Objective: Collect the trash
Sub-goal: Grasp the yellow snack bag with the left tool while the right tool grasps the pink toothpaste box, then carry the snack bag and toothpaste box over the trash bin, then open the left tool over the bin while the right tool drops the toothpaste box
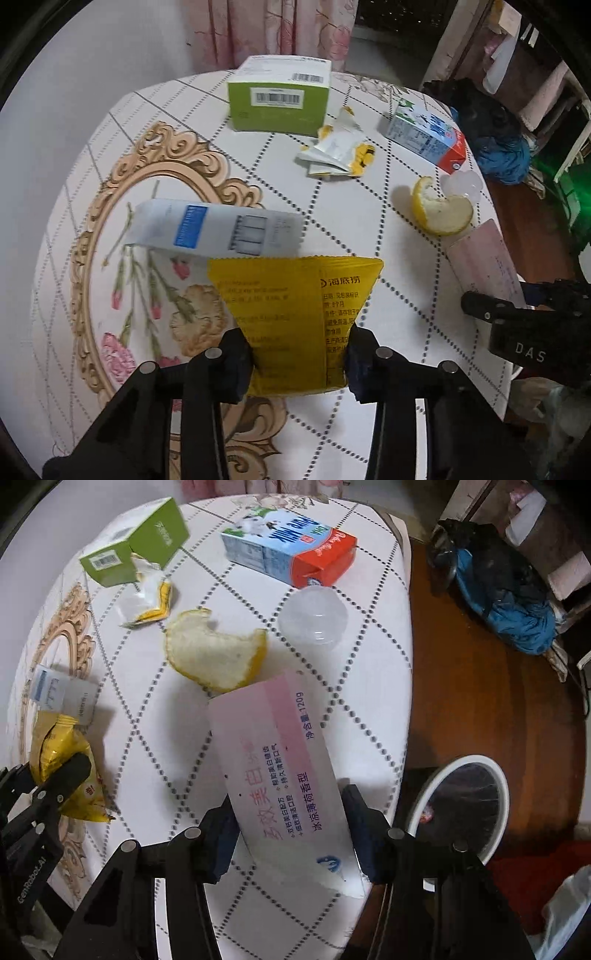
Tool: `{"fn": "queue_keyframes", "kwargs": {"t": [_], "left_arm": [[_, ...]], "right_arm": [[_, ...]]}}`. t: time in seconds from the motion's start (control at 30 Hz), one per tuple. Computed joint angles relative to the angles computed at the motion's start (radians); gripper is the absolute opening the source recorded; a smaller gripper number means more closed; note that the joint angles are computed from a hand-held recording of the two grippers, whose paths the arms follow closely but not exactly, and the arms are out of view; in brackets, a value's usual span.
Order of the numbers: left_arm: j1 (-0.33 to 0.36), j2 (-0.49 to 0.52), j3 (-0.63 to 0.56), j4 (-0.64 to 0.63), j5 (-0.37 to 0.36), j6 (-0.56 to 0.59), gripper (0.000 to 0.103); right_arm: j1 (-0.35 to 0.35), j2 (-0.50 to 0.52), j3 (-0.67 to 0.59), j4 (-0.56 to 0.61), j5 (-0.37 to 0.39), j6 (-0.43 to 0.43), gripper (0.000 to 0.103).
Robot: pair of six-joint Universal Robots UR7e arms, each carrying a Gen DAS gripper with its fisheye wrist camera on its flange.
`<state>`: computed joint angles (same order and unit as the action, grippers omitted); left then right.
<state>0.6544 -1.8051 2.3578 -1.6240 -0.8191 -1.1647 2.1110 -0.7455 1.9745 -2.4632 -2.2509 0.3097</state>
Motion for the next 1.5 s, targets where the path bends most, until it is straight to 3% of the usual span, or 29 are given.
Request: {"fn": "queue_keyframes", "kwargs": {"t": [0.3,0.5,0.67,0.87,1.0,1.17,1.3,1.43,1.5], "left_arm": [[-0.138,-0.037,-0.058,0.229,0.032,-0.171,0.036],[-0.247,0.006,-0.116,0.253,0.042,-0.203,0.036],[-0.319,0.099,-0.165,0.145,0.047,-0.129,0.036],[-0.329,0.303,-0.205,-0.198,-0.012,0.088,0.036],[-0.276,0.469,-0.227,-0.435,-0.112,0.216,0.036],[-0.179,0.694,-0.288,-0.616,-0.293,0.32,0.036],[-0.114,0.843,-0.356,-0.661,-0.378,0.376,0.036],[-0.069,0.937,-0.416,-0.671,-0.431,0.396,0.038],[-0.059,0.975,-0.451,-0.639,-0.419,0.403,0.039]], "right_arm": [[0.045,-0.095,0.119,-0.203,0.051,0.019,0.054],[0.072,-0.24,0.216,-0.293,0.09,0.059,0.054],[0.083,-0.427,0.306,-0.315,0.072,0.096,0.054],[0.04,-0.694,0.409,-0.25,-0.003,0.111,0.054],[-0.083,-0.873,0.487,-0.198,-0.032,0.097,0.054],[-0.329,-1.001,0.581,-0.225,0.019,0.003,0.054],[-0.554,-1.023,0.631,-0.308,0.097,-0.106,0.054],[-0.707,-0.99,0.64,-0.379,0.153,-0.183,0.054],[-0.755,-0.965,0.637,-0.409,0.172,-0.207,0.054]]}}
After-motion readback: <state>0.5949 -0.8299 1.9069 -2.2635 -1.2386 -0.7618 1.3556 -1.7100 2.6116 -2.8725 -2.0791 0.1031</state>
